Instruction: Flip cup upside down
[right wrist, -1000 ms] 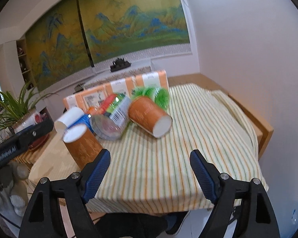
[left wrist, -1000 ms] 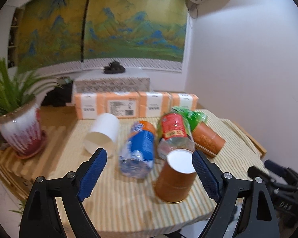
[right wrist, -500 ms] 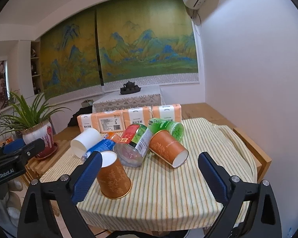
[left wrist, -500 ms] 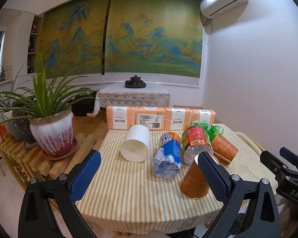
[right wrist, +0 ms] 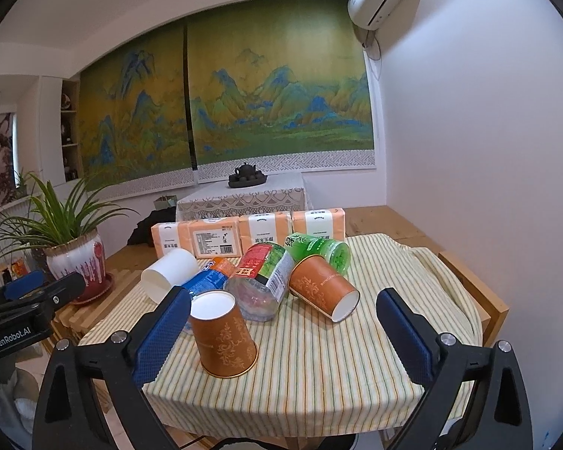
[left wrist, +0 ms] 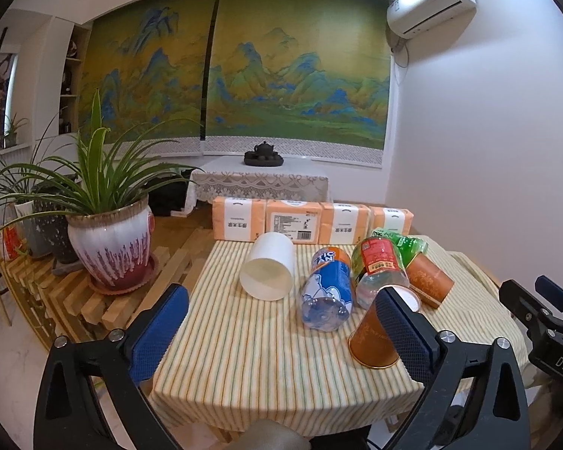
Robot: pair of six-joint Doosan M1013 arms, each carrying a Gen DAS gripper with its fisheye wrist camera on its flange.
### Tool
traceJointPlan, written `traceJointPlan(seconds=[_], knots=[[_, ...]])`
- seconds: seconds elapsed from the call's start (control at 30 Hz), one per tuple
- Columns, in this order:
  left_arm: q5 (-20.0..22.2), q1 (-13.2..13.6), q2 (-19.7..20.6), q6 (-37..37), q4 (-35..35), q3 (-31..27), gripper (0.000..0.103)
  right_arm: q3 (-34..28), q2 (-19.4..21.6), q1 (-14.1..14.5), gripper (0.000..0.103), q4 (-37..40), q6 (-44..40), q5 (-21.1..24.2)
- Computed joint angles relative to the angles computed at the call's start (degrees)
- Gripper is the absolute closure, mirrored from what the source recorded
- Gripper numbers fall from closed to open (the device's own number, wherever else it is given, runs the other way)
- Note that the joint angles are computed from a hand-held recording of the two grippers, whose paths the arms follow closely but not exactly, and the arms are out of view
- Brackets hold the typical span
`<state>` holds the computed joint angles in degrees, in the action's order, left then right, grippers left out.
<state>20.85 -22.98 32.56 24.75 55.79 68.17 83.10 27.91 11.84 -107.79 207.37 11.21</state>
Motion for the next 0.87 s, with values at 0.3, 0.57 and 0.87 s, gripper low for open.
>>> traceJointPlan(seconds=[0.3, 0.57, 0.87], knots=[[0.17, -0.06, -0.01, 0.01, -0.13, -0.01, 0.0, 0.04, 0.03, -0.12, 0.005, 3.33, -2.74, -0.16], [0.55, -0.17, 0.33, 0.63, -0.85, -0.54, 0.0, -0.1, 0.22, -0.26, 0.005, 5.43, -4.59, -0.42], [0.9, -0.33, 1.03, 1.44, 0.1, -1.11, 0.001, -0.44, 0.64, -0.31, 0.005, 7.79, -6.89, -0.66]])
